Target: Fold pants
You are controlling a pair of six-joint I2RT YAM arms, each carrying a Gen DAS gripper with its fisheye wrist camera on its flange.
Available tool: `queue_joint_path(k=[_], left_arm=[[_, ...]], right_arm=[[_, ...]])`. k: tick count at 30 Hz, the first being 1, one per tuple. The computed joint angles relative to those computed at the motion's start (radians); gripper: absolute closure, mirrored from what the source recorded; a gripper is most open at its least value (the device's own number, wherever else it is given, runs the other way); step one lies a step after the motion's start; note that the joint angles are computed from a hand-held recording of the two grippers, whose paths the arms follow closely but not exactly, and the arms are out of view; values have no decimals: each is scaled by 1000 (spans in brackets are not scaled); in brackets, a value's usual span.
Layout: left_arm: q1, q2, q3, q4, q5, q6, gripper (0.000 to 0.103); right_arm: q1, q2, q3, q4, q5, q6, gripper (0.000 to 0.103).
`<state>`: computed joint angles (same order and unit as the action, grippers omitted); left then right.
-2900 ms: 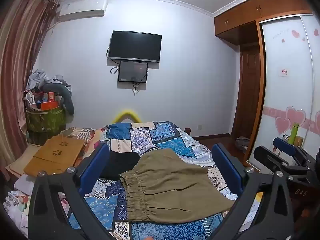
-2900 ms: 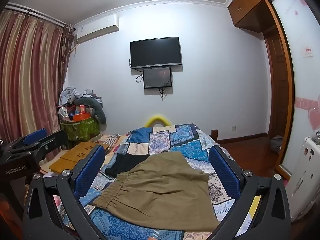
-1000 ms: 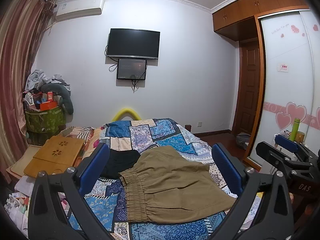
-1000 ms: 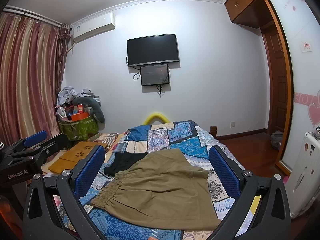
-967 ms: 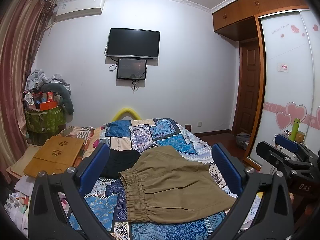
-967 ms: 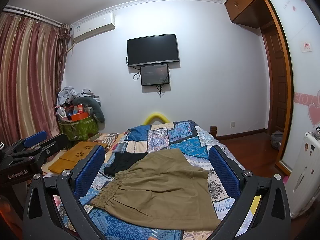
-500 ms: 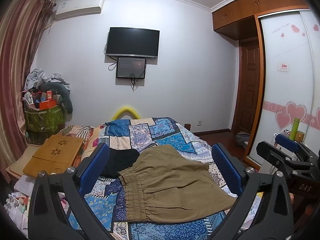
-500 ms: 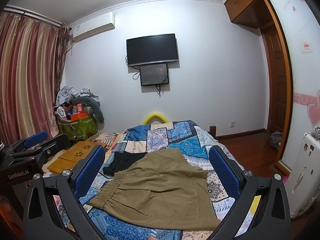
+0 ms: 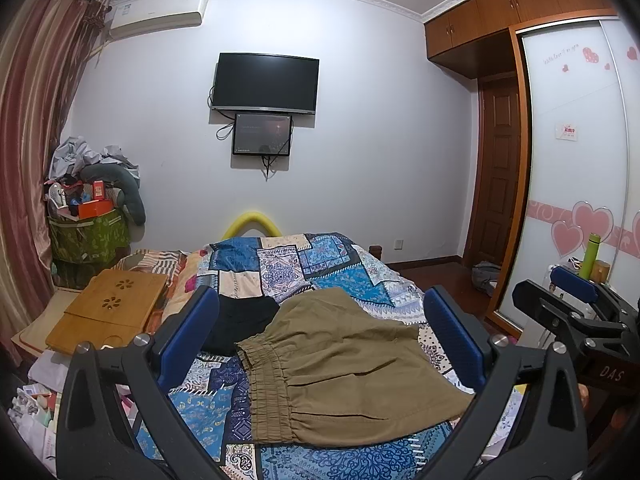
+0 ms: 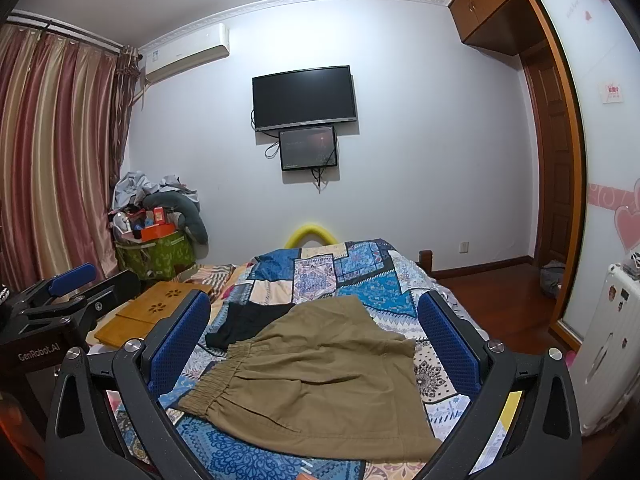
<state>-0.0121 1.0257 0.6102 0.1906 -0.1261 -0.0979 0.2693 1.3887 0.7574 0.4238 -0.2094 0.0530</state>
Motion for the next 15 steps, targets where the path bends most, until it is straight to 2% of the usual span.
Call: queue_joint_path(k=[7, 11, 15], left_arm=[[12, 47, 17, 16, -2, 2, 0], [39, 156, 78, 14, 17, 7, 0], [84, 326, 185, 2, 85, 12, 0]], right_arm=[[-5, 38, 24, 1, -2, 1, 0], [-9, 108, 71, -11, -6, -11, 0], [-30, 220, 161, -32, -9, -20, 0]])
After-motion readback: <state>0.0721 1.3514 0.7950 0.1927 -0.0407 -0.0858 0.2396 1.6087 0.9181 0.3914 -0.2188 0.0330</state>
